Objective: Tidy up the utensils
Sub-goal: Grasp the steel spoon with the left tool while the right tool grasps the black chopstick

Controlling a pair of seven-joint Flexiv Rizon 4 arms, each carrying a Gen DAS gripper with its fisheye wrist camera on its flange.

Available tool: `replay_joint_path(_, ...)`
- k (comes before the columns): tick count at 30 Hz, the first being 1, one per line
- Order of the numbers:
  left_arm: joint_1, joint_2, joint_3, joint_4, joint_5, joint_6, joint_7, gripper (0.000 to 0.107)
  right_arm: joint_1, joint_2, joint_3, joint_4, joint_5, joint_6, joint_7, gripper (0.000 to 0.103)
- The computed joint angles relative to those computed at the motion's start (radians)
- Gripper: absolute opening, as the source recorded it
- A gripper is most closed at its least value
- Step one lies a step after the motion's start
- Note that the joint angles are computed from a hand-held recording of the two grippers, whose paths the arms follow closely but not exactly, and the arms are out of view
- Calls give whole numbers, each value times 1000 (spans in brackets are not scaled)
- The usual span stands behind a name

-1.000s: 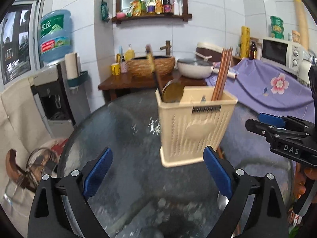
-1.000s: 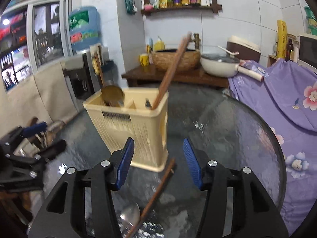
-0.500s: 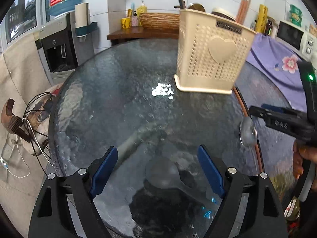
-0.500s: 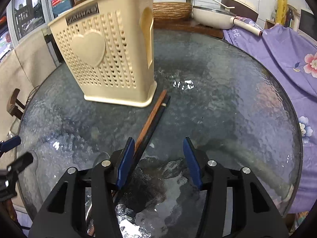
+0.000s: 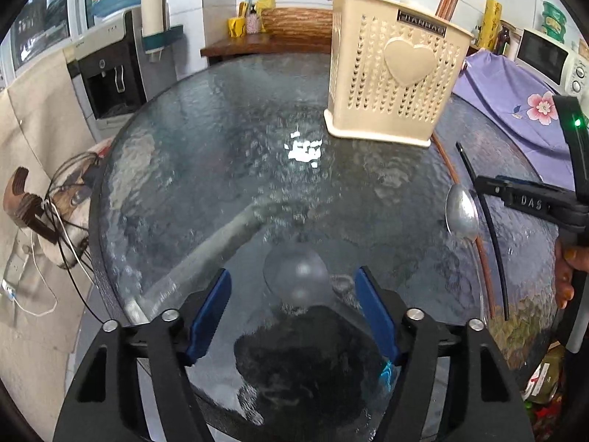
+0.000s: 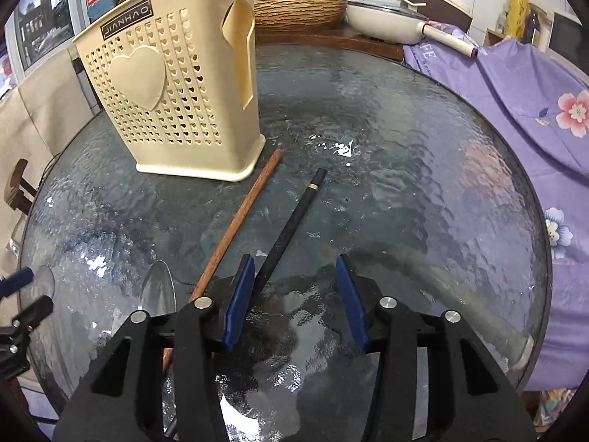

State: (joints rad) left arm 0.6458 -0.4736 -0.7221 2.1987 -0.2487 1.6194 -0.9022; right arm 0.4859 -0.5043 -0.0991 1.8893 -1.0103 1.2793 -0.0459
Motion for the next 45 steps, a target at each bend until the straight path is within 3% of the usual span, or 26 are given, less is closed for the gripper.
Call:
replay_joint_path(6,-27,7,17,2,-13,-2,-32,62,-7,-37,14,-54,68,-21,-72,43)
replay_joint_path(8,-78,11,67,-9,-10,3,-40,59,2,-42,10,-60,81,-21,-79,43)
replay_joint_path(11,-133,4,114,-30,-11,16,-53,50,10,-48,-3,-66,90,-15,-80,41)
replay_joint_path(16,-168,-17,127,-67,-5,3,-41,35,4,-57,-16,-76,118,6,-76,30)
replay_joint_path(20,-196,-24,129,-99,-31,-47,-15,35,-21,-80,8,-119,195,-9,-150,27)
replay_joint_path(25,-288,-32,194,-145,-65,-81,33,35,-18,-118,16,-199,271,-85,-242,24)
replay_joint_path(29,-345,-39,233,-180,-101,-116,69,35,-12,-144,19,-253,309,-136,-296,14)
replay_joint_path(41,-362,-60,203,-208,-231,-147,220,35,3,-147,-6,-243,325,-104,-307,11)
replay_joint_path(45,-339,-65,166,-209,-295,-155,264,34,7,-142,-28,-216,318,-46,-272,10)
